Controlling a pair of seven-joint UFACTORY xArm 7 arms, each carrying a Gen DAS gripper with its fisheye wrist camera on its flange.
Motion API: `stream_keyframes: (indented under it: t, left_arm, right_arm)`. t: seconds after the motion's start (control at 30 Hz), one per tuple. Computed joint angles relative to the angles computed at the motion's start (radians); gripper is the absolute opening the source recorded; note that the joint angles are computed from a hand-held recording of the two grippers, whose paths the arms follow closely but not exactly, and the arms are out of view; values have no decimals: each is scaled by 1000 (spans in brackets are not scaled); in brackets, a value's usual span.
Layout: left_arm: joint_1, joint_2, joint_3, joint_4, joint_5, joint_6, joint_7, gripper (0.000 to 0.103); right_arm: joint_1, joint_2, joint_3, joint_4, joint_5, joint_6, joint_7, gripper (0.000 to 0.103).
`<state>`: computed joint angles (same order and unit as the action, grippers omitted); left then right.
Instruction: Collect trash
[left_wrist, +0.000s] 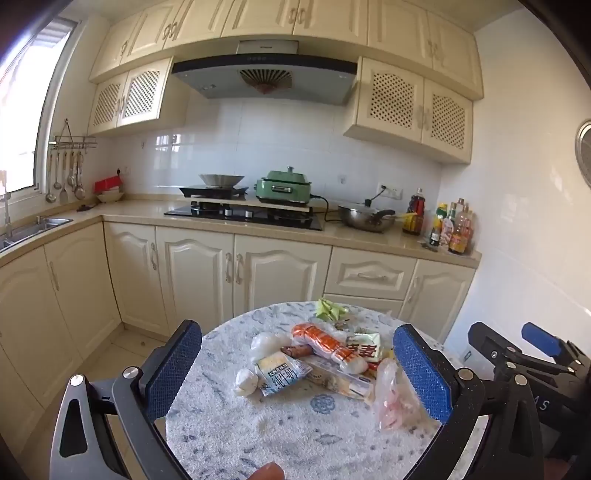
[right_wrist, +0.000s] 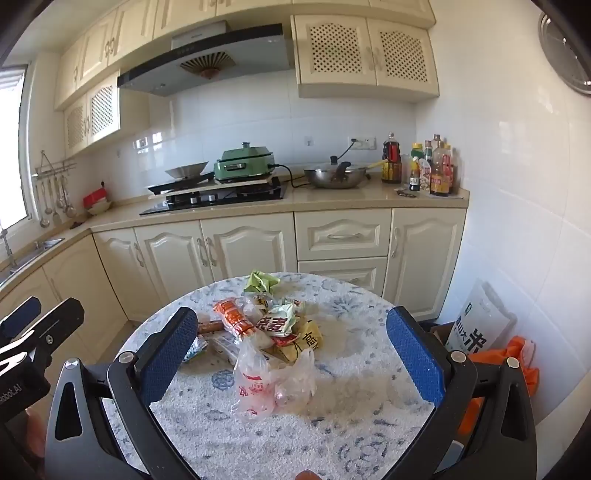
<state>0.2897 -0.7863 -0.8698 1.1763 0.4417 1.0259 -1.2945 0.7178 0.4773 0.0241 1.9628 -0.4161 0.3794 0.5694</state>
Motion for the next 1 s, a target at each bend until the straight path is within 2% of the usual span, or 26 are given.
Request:
stream_keyframes:
  t: [0.1,0.17,0.27,0.33,0.43,0.5,0.6,0.63,0.8,0.83,1.0]
  left_arm:
    - [9,-22,-3,-5,28,-11,9,102]
    - [27,-30,-13,17,27,15,22,102]
    - [18,-49,5,8,24,0,35,102]
    - [64,-57,-26,49,12,32,44,102]
    - [64,-85,-3,39,-2,24,77,102]
    - [111,-82,-42,83,-14,49,90,102]
    - [111,-104,-24,70,-46,33,115,102]
    - [135,-99,-41,94,-53,41,119,102]
    - [158,-111,-32,102,-93,33,162,102]
    - [177,-115,-50,101,-97,22,151,102]
    - [189,-138,-39,95,-129,2,168,102]
  right_arm:
    - [2,-8,-2,-6,-5,-7,2,103]
    - [1,-12,-4,-6,-8,-9,2,103]
    - [-5,18,5,52,4,10,-22,103]
    - [1,9,-10,40,-4,-11,-12,103]
    - [14,4,-19,56,-22,-5,4,103]
    - [11,5,-14,61,-19,-5,-1,103]
    - [10,3,-11,60,-16,-6,-7,103]
    - [9,3,-10,59,-15,-6,-9,103]
    - [9,-3,-10,53,-15,-11,-10,103]
    - [10,-2,-12,53,-17,-12,-9,103]
    - [4,-15,-9,41,-15,-22,-13,103]
